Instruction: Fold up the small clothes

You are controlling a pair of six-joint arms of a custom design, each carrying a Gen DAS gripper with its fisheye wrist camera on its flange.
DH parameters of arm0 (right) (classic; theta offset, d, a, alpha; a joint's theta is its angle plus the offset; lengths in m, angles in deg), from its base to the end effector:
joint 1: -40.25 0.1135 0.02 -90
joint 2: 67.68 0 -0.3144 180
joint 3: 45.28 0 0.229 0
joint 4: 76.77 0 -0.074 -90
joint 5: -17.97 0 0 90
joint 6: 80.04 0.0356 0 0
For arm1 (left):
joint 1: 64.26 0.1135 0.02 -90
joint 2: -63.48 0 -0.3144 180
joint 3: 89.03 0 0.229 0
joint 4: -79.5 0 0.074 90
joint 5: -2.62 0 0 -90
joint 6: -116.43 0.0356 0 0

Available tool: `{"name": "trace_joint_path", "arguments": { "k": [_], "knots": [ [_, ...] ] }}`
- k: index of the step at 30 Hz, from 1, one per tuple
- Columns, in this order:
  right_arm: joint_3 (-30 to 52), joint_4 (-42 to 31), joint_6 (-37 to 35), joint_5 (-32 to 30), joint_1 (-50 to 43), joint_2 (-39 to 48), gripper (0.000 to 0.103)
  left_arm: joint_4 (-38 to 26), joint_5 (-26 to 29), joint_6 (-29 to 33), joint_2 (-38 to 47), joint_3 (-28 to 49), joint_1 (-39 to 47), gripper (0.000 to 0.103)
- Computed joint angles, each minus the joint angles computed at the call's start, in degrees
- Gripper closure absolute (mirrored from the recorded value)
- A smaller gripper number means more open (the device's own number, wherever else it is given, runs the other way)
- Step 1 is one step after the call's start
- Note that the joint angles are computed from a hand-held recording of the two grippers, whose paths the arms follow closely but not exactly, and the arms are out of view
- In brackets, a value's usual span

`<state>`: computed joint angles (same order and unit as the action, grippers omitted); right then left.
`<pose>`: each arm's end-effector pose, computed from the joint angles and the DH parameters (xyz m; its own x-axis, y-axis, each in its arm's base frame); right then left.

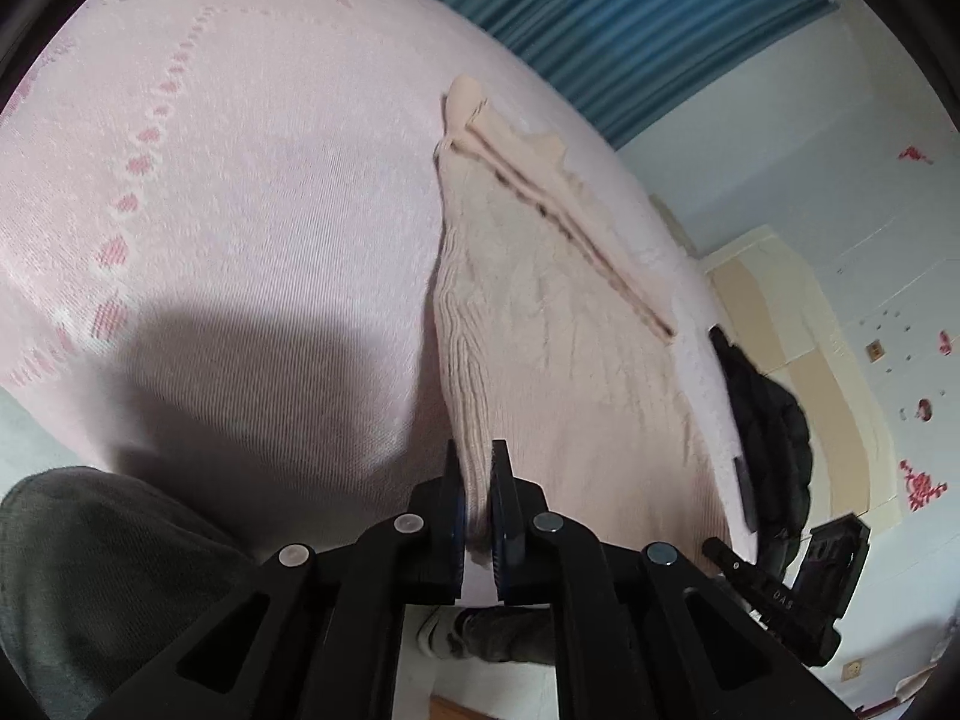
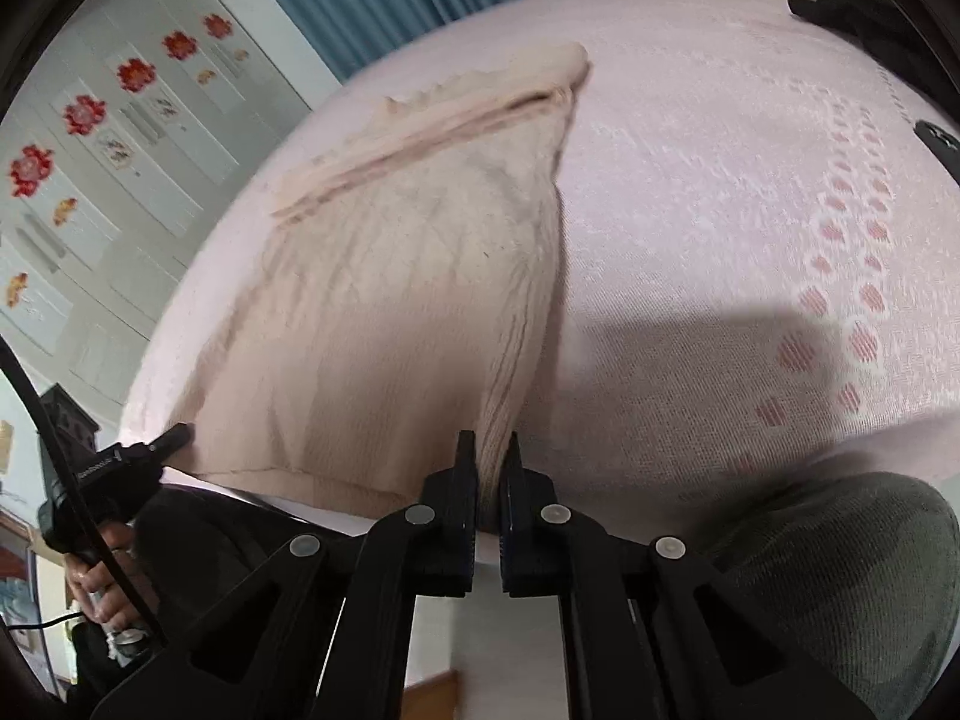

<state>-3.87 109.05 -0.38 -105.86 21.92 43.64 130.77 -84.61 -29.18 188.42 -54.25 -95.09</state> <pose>0.2514 -0.0624 0.0982 -0.8454 0.1230 -0.5197 -0.1234 0.9018 0.4142 0.2436 -0.1474 0.0734 -0.7536 -0.5101 -0.4146 -0.1375 0.7391 -0.6594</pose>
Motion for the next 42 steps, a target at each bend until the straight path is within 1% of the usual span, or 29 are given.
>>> {"name": "trace_joint_path", "arguments": {
  "k": [2,6,8,10,12,15,19,20,24,27,28,31,32,34,35,36,37,38,39,40,41,42],
  "knots": [
    [-1.47,1.82,-0.18,-1.95,-0.51,-1.66,0.098,3.62,1.09,-1.11,0.39,-1.31,0.38,0.096],
    [-1.12,1.67,1.29,-5.53,-2.03,-3.33,0.098,-1.98,-1.11,-0.85,-4.28,-0.04,0.22,0.096],
    [0.85,-0.47,2.18,-7.93,-2.76,-3.34,0.098,-6.61,-1.22,0.11,-7.54,2.06,0.86,0.096],
    [3.87,-2.94,4.06,-10.13,-2.88,-3.04,0.098,-14.47,-1.98,2.13,-11.45,6.31,1.68,0.096],
    [7.57,-4.24,7.64,-12.28,-2.54,-2.66,0.098,-21.19,-2.36,3.91,-13.88,11.1,2.84,0.096],
    [14.91,-4.6,15.74,-14.2,-1.16,-1.48,0.098,-27.28,-2.25,5.25,-14.8,18.03,4.72,0.096],
    [24.52,-4.5,25.73,-14.68,0.69,1.45,0.098,-35.61,-5.72,7.37,-14.03,27.59,5.9,0.096],
    [26.28,-4.44,27.18,-14.2,1.18,2.01,0.098,-37.44,-6.33,7.98,-13.38,30.15,6.35,0.096],
    [37.47,-5.08,34.14,-11.82,3.42,7.11,0.098,-44.31,-7.56,9.31,-8.75,41.65,8.6,0.096],
    [45.48,-6.14,38.19,-11.32,4.48,12.08,0.098,-46.22,-5.87,9.59,-3.27,50.01,10.54,0.096],
    [49.64,-7.64,39.17,-10.48,5.21,14.57,0.098,-47.03,-5.32,9.49,-1.46,52.68,11.06,0.096],
    [58.73,-10.27,39.98,-7.66,6.98,20.34,0.098,-48.81,-4.58,9.65,4.31,60.46,12.07,0.096],
    [62.93,-12.31,39.87,-6.53,7.65,22.79,0.098,-49.99,-4.87,10.01,6.12,63.3,12.26,0.096],
    [68.5,-13.95,40.11,-5.67,8.37,26.75,0.098,-52.5,-4.86,10.57,10.04,69.34,12.88,0.096],
    [73.06,-16.46,39.88,-5.11,8.78,29.22,0.098,-55.37,-4.26,10.63,13.11,74.8,13.36,0.096],
    [77.52,-18.88,39.62,-4.54,9.16,31.59,0.098,-56.85,-3.65,10.82,14.73,77.65,13.73,0.096],
    [80.4,-20.36,39.41,-4.24,9.31,33.16,0.098,-59.78,-2.9,11.38,17.31,82.66,14.16,0.096],
    [85.64,-23.23,38.93,-3.58,9.64,35.88,0.098,-63.5,-2.45,12.11,20.25,88.48,14.45,0.096],
    [91.1,-26.57,37.96,-2.57,10.02,38.65,0.098,-66.27,-2.38,12.72,22.54,92.82,14.65,0.096],
    [94.88,-29.03,37.35,-1.81,10.22,40.53,0.098,-69.01,-2.19,13.12,24.57,97.05,14.81,0.096],
    [101.51,-33.29,36.7,-1.05,10.52,43.9,0.098,-71.8,-1.83,13.52,26.5,101.19,14.92,0.096],
    [108.17,-37.48,36.28,-0.53,10.74,47.32,0.098,-76.66,-0.96,14.25,29.76,108.16,15.12,0.096]
  ]
}}
